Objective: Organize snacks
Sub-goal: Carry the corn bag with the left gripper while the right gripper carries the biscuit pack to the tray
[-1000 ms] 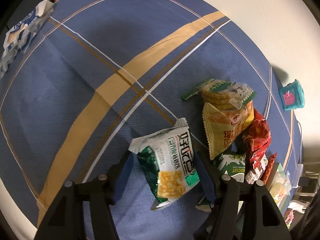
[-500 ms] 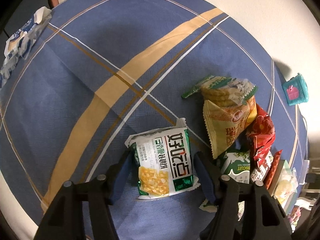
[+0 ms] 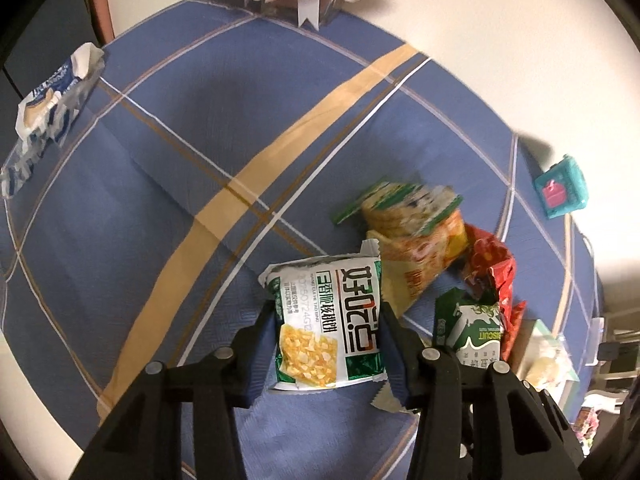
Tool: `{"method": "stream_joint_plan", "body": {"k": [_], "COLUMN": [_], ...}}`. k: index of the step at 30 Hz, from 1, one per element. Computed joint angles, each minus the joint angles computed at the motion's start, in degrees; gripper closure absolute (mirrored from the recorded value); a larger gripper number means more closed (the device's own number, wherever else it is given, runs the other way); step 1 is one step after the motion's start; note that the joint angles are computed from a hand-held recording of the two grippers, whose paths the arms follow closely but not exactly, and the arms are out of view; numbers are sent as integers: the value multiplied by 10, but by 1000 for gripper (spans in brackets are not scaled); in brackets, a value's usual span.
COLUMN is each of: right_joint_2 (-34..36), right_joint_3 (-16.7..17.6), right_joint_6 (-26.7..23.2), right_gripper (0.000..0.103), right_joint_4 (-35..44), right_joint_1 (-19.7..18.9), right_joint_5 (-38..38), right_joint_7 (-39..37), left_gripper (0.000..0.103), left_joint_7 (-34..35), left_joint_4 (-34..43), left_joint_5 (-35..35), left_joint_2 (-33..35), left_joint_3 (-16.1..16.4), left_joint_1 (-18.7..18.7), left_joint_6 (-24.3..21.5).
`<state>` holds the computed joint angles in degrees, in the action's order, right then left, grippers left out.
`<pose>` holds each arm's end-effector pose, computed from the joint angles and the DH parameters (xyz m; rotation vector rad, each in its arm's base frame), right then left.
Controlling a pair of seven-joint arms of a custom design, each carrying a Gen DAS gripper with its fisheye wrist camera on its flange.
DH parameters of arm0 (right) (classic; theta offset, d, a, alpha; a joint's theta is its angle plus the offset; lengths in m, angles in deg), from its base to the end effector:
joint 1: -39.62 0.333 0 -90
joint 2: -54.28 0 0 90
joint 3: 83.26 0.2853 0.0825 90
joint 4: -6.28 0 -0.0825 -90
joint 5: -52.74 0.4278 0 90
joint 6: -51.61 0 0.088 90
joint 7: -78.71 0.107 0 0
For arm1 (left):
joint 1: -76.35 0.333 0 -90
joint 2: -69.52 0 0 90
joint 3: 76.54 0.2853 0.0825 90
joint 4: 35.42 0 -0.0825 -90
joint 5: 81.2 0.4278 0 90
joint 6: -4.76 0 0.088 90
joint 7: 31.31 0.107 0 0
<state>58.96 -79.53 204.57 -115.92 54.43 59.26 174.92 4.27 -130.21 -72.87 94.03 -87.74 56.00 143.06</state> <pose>0.5920 0.1947 0.3624 -2.0283 1.7906 -0.2458 0.6254 -0.3664 0.3536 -2.4874 1.7618 -0.5226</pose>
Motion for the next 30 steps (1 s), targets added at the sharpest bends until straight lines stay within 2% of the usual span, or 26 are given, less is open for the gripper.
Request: {"method": "stream_joint_plan", "body": {"k": [6,17,23,30], "right_joint_2": [-42,-121,-176,-247], "right_joint_3": [-5,-25,-41,-51], "right_joint_6": [6,-21,-29,-43], "right_gripper": [60,60,60,60], "right_joint_4": [-25,-69,-109,-159], "right_joint_1": [-4,-38,-79,-140], "right_joint_5": [-12,-36,-53,-100], "right_joint_7": [17,90,133,198], "left_gripper": [52,52,52,52], "left_joint_7": [-7,-29,-18,30], "left_joint_4": [-42,-51,-22,75], "left_joint_5": [7,37,46,49], "left_joint_2": [-49,-83,-73,-11], "left_joint_3": [0,-7,-17,-34], "left_joint_1": [4,-5,-22,-65], "left_joint_6": [25,56,57,29]}}
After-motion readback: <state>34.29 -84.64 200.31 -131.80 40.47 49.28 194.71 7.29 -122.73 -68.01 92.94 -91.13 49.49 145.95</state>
